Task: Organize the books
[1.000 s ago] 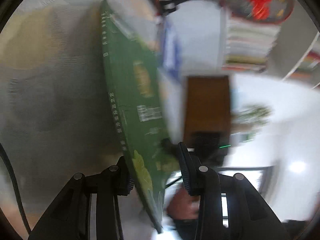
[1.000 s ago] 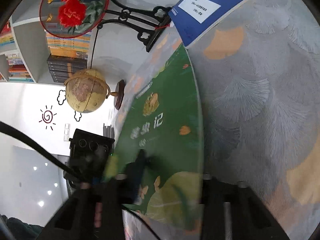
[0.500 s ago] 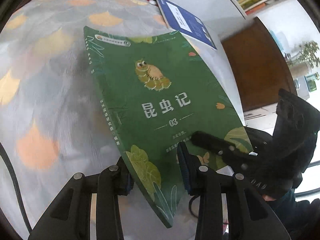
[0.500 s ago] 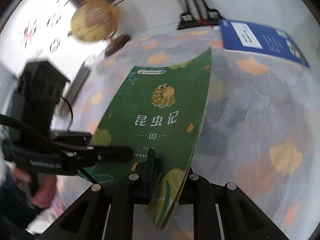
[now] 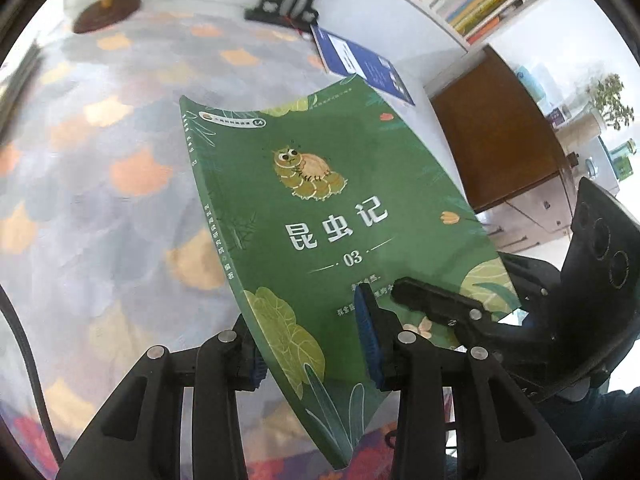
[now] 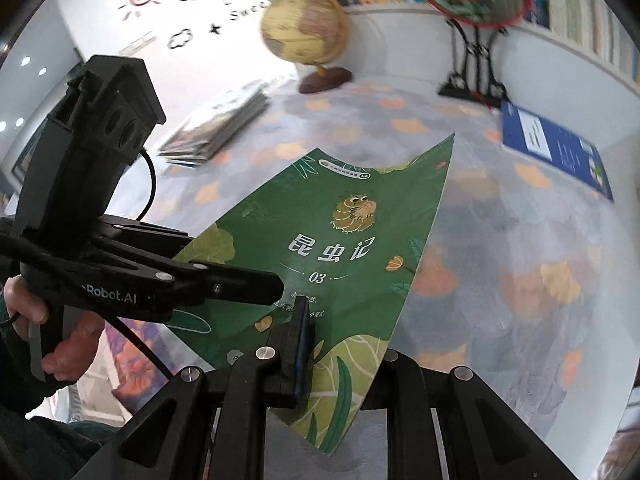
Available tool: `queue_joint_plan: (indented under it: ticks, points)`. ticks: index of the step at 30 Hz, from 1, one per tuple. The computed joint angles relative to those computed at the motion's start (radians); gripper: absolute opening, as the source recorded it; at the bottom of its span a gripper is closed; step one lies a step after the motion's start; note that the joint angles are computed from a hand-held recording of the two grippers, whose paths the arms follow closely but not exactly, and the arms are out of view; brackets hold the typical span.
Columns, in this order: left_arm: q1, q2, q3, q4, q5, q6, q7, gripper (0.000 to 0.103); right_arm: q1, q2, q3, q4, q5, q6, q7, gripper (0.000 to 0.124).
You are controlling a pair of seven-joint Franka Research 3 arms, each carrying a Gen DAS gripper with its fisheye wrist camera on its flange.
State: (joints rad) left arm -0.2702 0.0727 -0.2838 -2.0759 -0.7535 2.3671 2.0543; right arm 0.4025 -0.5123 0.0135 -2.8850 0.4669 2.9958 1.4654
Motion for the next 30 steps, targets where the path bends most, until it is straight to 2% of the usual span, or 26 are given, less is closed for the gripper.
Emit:
queue_joint_plan:
  ticks: [5,8,12,14,16,18,19,21,24,27,30]
  points:
    - [0.024,-0.060,0.034,-0.027,-0.054,0.026,0.027,0.033,0.019,0.014,0.030,0.055,-0.014,0.040,0.004,0.016]
    - [0.041,-0.081,0.060,-0.032,-0.052,0.034,0.046,0.034,0.050,0.078,0.027,0.122,-0.015,0.075,0.001,0.016]
    - [0.092,-0.058,0.107,0.000,-0.074,0.022,0.112,0.034,0.081,0.225,0.035,0.264,-0.014,0.109,-0.007,0.016]
    - [0.129,-0.033,0.125,0.030,-0.071,0.003,0.152,0.034,0.066,0.300,0.063,0.338,-0.028,0.115,0.007,0.016]
    - [0.171,-0.019,0.140,0.050,-0.060,-0.022,0.192,0.034,0.018,0.401,0.120,0.442,-0.094,0.116,0.071,0.016]
    - [0.215,0.039,0.153,0.121,-0.031,-0.047,0.216,0.034,-0.021,0.499,0.154,0.546,-0.229,0.113,0.197,0.016]
    - [0.230,0.058,0.148,0.144,-0.020,-0.048,0.215,0.034,-0.010,0.571,0.138,0.627,-0.339,0.105,0.298,0.017]
    - [0.276,0.131,0.148,0.233,0.006,-0.076,0.222,0.034,0.042,0.677,0.089,0.756,-0.413,0.083,0.374,0.017]
    - [0.337,0.254,0.138,0.387,0.043,-0.123,0.218,0.034,0.081,0.833,0.061,0.959,-0.391,0.038,0.400,0.018]
    - [0.387,0.387,0.112,0.553,0.103,-0.171,0.193,0.034,0.089,0.990,0.062,1.175,-0.326,-0.019,0.421,0.018]
    - [0.415,0.494,0.091,0.686,0.126,-0.225,0.159,0.034,0.103,1.091,0.043,1.325,-0.297,-0.081,0.447,0.019]
